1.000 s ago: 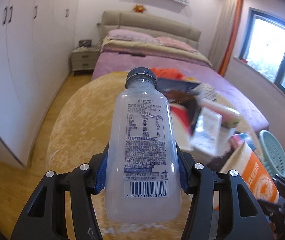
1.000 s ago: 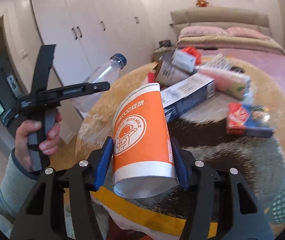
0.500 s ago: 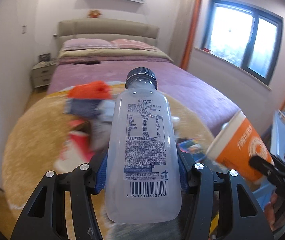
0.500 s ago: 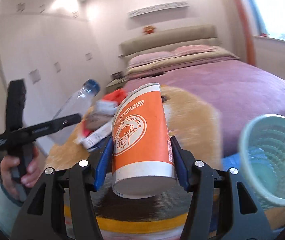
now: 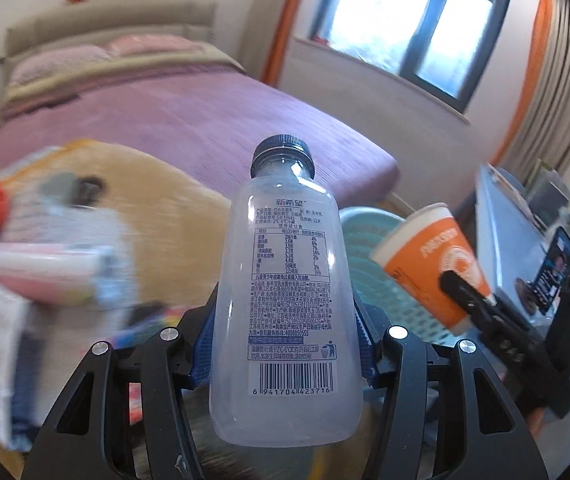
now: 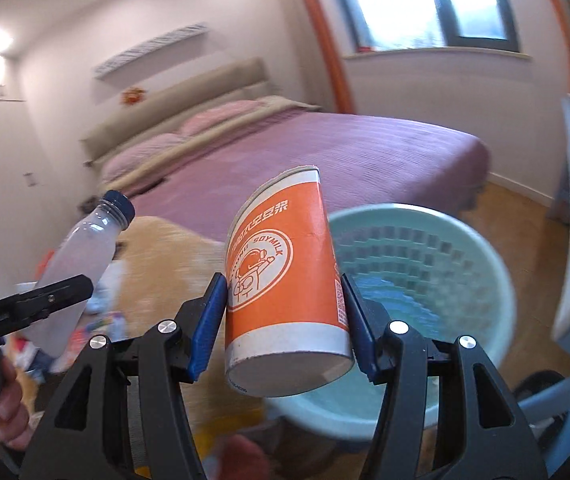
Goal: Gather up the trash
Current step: 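Carry the bottle and orange cup to the blue basket and release the cup, then release the clear bottle from the left tool into the blue basket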
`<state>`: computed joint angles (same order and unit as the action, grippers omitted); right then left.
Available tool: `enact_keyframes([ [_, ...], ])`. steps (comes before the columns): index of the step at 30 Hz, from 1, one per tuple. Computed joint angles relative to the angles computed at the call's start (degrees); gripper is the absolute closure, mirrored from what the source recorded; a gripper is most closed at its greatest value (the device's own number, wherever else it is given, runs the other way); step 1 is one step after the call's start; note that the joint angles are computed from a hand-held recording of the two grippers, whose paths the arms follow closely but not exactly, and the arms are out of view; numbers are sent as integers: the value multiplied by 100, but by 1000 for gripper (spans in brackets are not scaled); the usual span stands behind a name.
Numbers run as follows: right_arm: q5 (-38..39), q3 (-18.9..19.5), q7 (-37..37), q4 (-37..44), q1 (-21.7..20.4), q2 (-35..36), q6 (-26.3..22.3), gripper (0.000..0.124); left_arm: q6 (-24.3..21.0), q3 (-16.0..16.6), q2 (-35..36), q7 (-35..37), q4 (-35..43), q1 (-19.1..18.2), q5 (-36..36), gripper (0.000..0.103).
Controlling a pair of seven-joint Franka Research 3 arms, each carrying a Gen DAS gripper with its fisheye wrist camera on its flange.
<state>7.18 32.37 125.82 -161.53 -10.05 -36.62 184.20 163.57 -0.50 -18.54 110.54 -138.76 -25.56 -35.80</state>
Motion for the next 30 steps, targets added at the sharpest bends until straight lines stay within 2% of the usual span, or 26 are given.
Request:
enact_keyframes([
  [2, -1, -41, 47, 68, -143, 99, -260, 70, -185, 23, 295, 168, 257, -142, -218, 50],
  [5, -189, -204, 109, 230, -305, 392, -631, 70, -426, -203, 768, 331, 650, -89, -337, 50],
  [8, -311, -547, 175, 372, -158, 730, -952, 70, -657, -463, 1080, 455, 927, 13, -400, 50],
  [13, -624, -861, 342, 308, -8, 945, -1035, 70, -1090, -911, 1598, 278, 1362, 282, -75, 50],
  [16, -923, -827, 528, 385, -111, 1141, -995, 70, -1160, -1174, 1820, -17, 1510, 463, 261, 50],
  [19, -1135, -950, 597, 496, -112, 1392, -962, 70, -1147, -1374, 1978, -152, 1601, 583, 402, 50],
  [20, -1259, -888, 671, 534, -210, 1436, -973, 69, -1160, -1416, 2014, -209, 1631, 616, 471, 50],
  [26, -1625, -1006, 878, 722, -165, 1697, -970, 70, -1151, -1598, 2298, -753, 1914, 718, 1050, 50],
  [30, -1771, -1096, 987, 732, -88, 1732, -893, 70, -1145, -1679, 2372, -788, 1979, 811, 1078, 49],
])
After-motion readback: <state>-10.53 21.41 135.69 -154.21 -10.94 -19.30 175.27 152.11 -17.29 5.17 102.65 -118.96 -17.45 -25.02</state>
